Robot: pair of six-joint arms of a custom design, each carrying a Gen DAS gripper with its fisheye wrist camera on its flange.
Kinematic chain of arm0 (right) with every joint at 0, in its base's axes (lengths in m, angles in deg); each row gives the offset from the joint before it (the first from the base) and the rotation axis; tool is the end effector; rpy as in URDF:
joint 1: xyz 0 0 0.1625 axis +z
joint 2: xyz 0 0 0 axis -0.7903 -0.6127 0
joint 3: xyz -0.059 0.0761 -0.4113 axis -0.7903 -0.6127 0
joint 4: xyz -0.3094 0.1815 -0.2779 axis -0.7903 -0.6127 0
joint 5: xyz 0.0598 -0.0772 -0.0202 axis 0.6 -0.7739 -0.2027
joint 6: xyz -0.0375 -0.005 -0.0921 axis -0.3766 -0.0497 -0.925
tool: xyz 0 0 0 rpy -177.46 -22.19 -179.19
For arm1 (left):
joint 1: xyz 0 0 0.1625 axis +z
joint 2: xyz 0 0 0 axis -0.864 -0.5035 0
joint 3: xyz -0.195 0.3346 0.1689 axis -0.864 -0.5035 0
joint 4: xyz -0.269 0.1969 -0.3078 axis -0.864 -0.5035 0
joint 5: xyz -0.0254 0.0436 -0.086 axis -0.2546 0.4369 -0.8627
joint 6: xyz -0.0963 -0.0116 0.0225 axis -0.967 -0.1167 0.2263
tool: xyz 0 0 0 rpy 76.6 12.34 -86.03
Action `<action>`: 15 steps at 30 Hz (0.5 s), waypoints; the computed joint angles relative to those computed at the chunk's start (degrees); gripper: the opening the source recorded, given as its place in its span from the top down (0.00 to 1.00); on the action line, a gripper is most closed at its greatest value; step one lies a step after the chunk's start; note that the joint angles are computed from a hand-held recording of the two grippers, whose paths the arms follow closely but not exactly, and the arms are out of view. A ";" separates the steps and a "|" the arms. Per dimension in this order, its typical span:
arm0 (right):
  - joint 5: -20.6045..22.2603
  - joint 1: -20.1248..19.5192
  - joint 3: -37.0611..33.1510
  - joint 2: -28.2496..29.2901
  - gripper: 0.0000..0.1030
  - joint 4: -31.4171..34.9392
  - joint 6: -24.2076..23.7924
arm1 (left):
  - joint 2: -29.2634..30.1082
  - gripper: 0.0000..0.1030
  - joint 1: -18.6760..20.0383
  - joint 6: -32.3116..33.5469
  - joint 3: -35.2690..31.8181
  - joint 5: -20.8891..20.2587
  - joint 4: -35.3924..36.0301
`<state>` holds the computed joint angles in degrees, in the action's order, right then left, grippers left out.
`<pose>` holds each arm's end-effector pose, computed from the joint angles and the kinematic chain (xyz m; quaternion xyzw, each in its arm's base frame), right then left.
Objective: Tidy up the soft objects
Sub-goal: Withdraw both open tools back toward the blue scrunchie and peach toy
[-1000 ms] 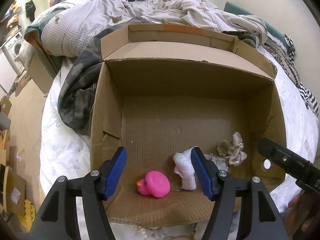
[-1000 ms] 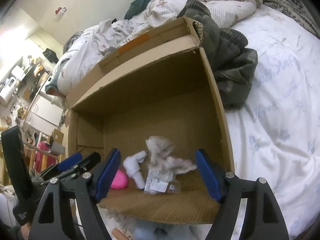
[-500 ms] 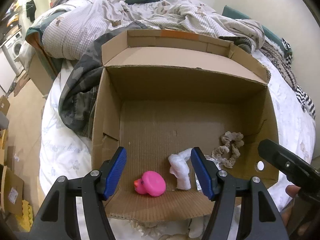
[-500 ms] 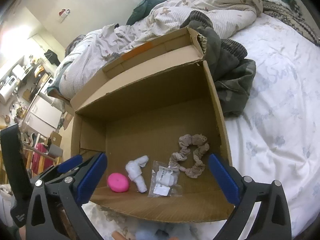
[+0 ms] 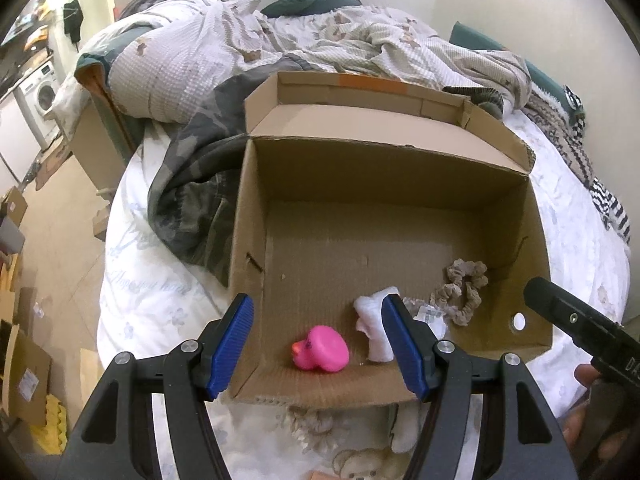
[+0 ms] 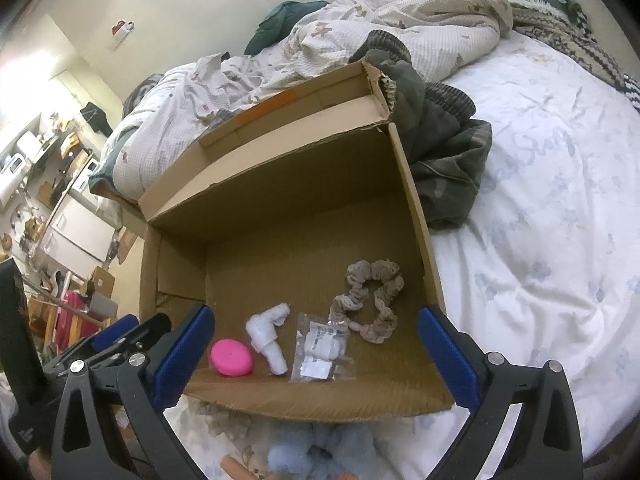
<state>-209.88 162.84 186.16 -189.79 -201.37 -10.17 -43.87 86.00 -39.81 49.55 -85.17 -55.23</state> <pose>0.1615 -0.2641 0.3025 -0.1880 -0.8529 0.4237 0.2400 -0.3838 -0.3955 0.1151 0.3421 0.8962 -0.1278 0.2520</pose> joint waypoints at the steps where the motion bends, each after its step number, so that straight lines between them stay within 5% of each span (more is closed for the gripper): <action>1: -0.33 0.47 -0.06 -0.04 0.00 0.57 0.38 | -0.56 0.38 0.04 -0.41 0.22 -0.17 0.29; 15: -2.33 7.65 -0.38 -1.13 0.00 9.49 6.40 | -6.78 0.38 -1.00 -3.78 2.78 0.43 4.42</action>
<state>-212.21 170.49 185.78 -190.92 -191.88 -3.77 -50.64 85.00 -43.60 52.33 -84.75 -50.81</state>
